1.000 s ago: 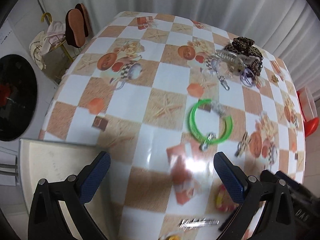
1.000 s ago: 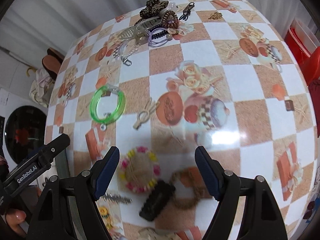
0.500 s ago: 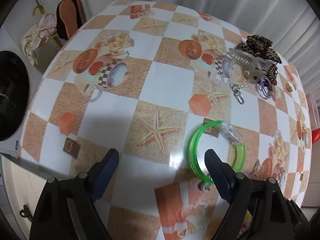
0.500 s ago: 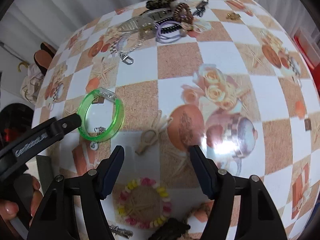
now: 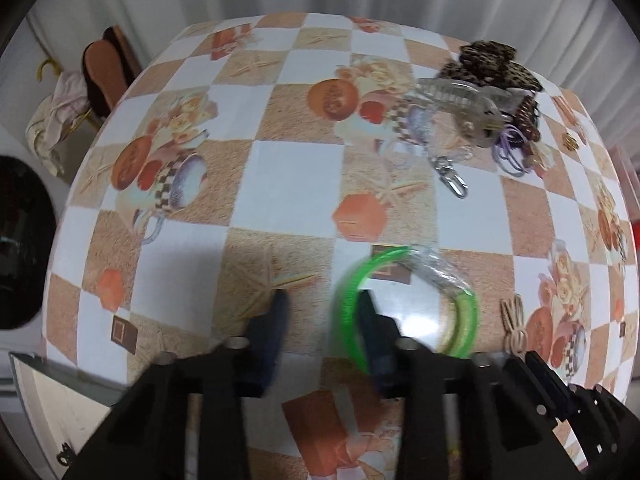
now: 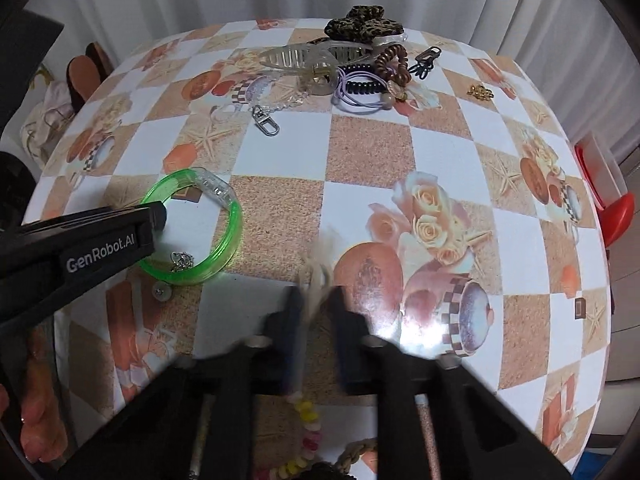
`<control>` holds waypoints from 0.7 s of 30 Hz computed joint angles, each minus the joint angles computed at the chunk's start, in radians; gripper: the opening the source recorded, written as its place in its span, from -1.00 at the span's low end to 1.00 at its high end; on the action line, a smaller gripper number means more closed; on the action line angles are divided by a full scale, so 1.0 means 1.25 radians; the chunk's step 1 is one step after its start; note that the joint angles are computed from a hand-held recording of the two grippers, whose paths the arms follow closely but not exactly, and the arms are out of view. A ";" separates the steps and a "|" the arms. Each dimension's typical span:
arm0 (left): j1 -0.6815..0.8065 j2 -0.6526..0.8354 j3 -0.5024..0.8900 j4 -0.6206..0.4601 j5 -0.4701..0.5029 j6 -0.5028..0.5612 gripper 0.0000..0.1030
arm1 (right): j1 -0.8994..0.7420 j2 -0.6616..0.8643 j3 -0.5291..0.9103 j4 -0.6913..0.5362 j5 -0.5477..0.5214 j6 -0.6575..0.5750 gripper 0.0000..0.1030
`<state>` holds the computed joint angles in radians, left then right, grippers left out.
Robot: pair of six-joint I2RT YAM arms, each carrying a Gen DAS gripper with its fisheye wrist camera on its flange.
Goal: Organize jewelry
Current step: 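Grasp the green bangle with the left tool while the right tool grasps the bunny clip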
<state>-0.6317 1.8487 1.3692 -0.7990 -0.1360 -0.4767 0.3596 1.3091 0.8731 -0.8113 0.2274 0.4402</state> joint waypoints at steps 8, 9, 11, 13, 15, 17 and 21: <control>-0.003 -0.029 -0.013 0.014 0.024 0.001 -0.77 | -0.083 -0.080 -0.030 0.008 -0.120 -0.017 -0.83; -0.004 -0.040 -0.019 0.017 0.024 0.003 -0.77 | -0.095 -0.094 -0.030 0.001 -0.132 -0.022 -0.83; -0.007 -0.062 -0.031 0.019 0.027 0.005 -0.77 | -0.114 -0.116 -0.028 -0.012 -0.153 -0.027 -0.83; -0.009 -0.081 -0.035 0.015 0.029 0.003 -0.77 | -0.129 -0.131 -0.023 -0.025 -0.171 -0.028 -0.83; -0.014 -0.117 -0.052 0.010 0.030 -0.002 -0.77 | -0.143 -0.150 -0.017 -0.041 -0.192 -0.031 -0.83; -0.013 -0.143 -0.061 0.003 0.030 -0.001 -0.77 | -0.151 -0.166 -0.010 -0.056 -0.206 -0.036 -0.83; -0.014 -0.206 -0.091 -0.017 0.029 -0.008 -0.77 | -0.158 -0.196 0.003 -0.091 -0.226 -0.037 -0.83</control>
